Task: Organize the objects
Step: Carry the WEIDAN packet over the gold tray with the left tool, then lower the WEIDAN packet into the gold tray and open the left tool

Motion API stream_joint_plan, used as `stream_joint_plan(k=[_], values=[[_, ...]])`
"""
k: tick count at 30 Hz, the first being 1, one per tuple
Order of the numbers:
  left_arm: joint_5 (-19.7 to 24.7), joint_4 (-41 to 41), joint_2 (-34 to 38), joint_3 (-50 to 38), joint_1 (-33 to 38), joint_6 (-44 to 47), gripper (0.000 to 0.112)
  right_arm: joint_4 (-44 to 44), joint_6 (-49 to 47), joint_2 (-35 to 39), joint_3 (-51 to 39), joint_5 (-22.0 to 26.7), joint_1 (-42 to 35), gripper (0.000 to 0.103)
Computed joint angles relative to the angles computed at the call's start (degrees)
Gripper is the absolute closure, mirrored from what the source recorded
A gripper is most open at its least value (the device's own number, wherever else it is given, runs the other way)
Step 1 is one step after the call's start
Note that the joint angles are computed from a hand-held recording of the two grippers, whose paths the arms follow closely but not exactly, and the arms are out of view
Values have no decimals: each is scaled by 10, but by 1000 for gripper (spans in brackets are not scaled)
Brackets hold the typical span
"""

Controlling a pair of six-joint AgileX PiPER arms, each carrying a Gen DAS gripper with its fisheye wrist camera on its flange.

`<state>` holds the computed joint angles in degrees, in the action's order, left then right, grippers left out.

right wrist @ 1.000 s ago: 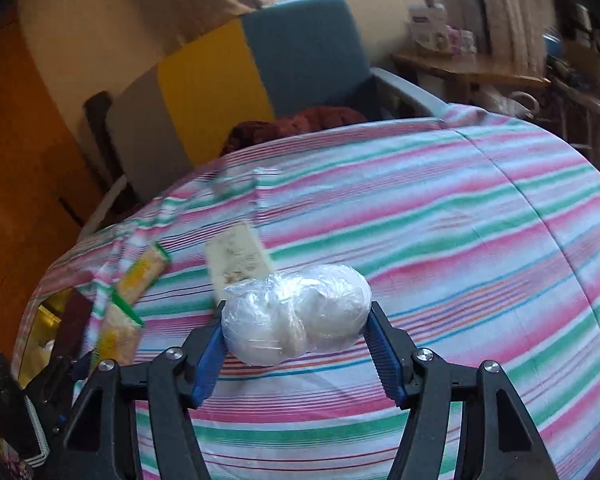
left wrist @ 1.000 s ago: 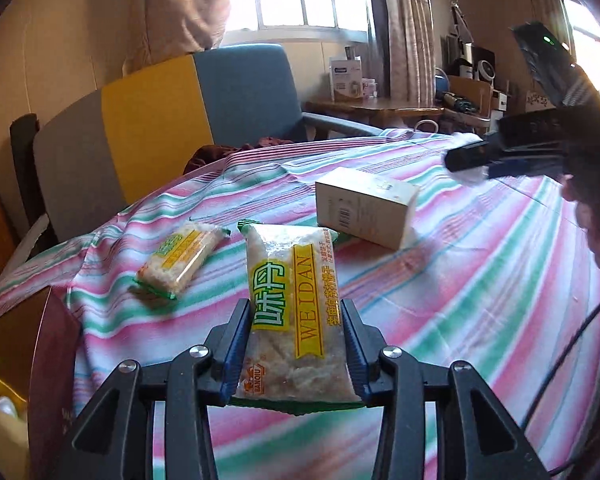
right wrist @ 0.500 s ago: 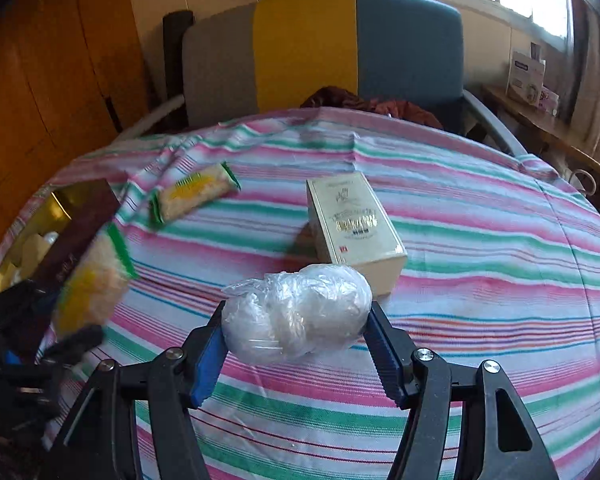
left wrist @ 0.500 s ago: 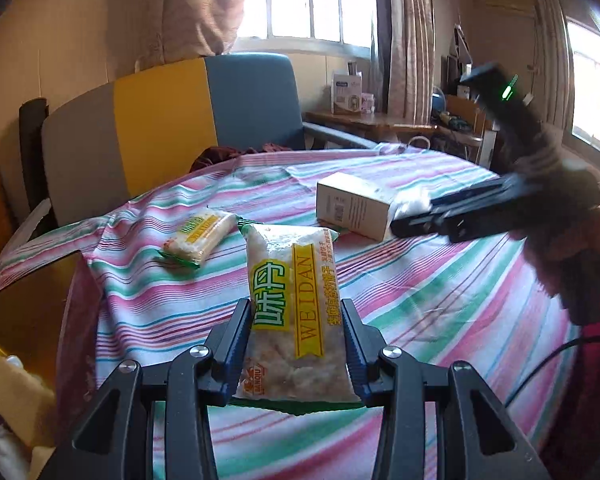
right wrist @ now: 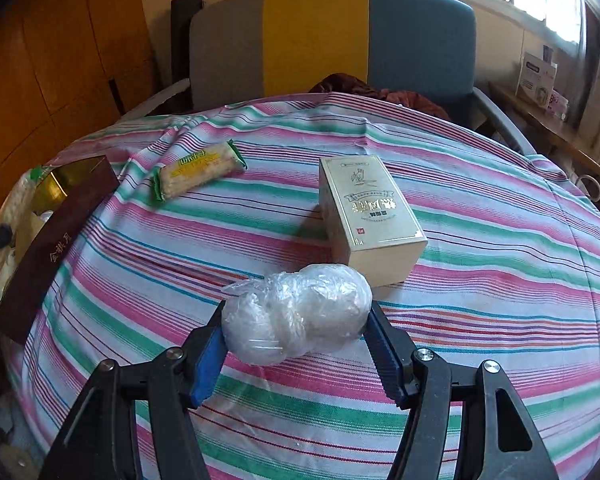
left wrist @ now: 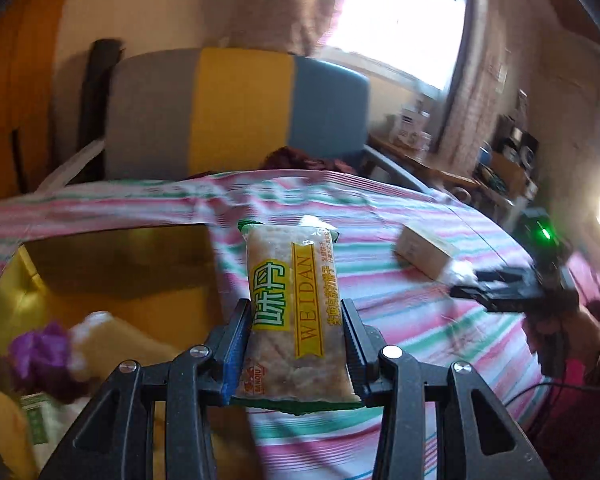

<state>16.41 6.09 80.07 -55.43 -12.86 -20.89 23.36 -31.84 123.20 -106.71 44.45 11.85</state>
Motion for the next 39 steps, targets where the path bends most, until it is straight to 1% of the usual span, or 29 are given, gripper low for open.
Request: stream_joint_plan(k=[3, 4, 5, 7, 8, 10, 12, 15, 18, 20, 22, 24, 27, 28, 30, 32, 34, 36, 39], values=[[18, -103, -13, 4, 66, 99, 69, -4, 2, -2, 3, 1, 5, 38], [25, -149, -17, 5, 94, 146, 69, -2, -1, -2, 3, 1, 6, 38], [30, -172, -17, 7, 110, 173, 69, 5, -9, -2, 3, 4, 7, 38], [40, -185, -17, 6, 140, 199, 69, 3, -9, -4, 5, 6, 10, 38], [48, -215, -15, 4, 162, 235, 69, -5, -2, -4, 2, 10, 14, 38], [66, -233, -5, -10, 195, 263, 69, -18, 9, -5, 1, 12, 20, 38], [85, -254, 15, -29, 229, 295, 69, -24, 18, -8, -2, 21, 26, 38], [125, -293, 56, -67, 286, 341, 69, -24, 34, -13, -5, 33, 37, 38], [171, -311, 106, -113, 329, 359, 69, -14, 37, -25, 4, 32, 54, 38], [193, -307, 136, -139, 348, 349, 69, -3, 33, -35, 16, 24, 66, 38], [200, -305, 158, -154, 359, 346, 69, 13, 30, -42, 27, 17, 75, 38], [205, -283, 173, -171, 360, 335, 69, 30, 31, -45, 36, 11, 84, 38], [241, -288, 208, -215, 372, 331, 69, 37, 33, -46, 48, -1, 100, 38], [247, -276, 217, -228, 372, 317, 69, 40, 34, -46, 53, -5, 105, 38], [234, -228, 216, -233, 362, 275, 68, 49, 34, -44, 59, -7, 107, 38], [227, -173, 214, -233, 350, 228, 63, 64, 22, -46, 72, -15, 109, 38], [221, -190, 204, -220, 355, 240, 59, 74, 12, -49, 86, -24, 108, 38], [208, -228, 185, -193, 364, 267, 58, 75, 13, -48, 90, -24, 107, 38], [169, -273, 138, -130, 366, 302, 58, 70, 22, -43, 86, -19, 108, 38]])
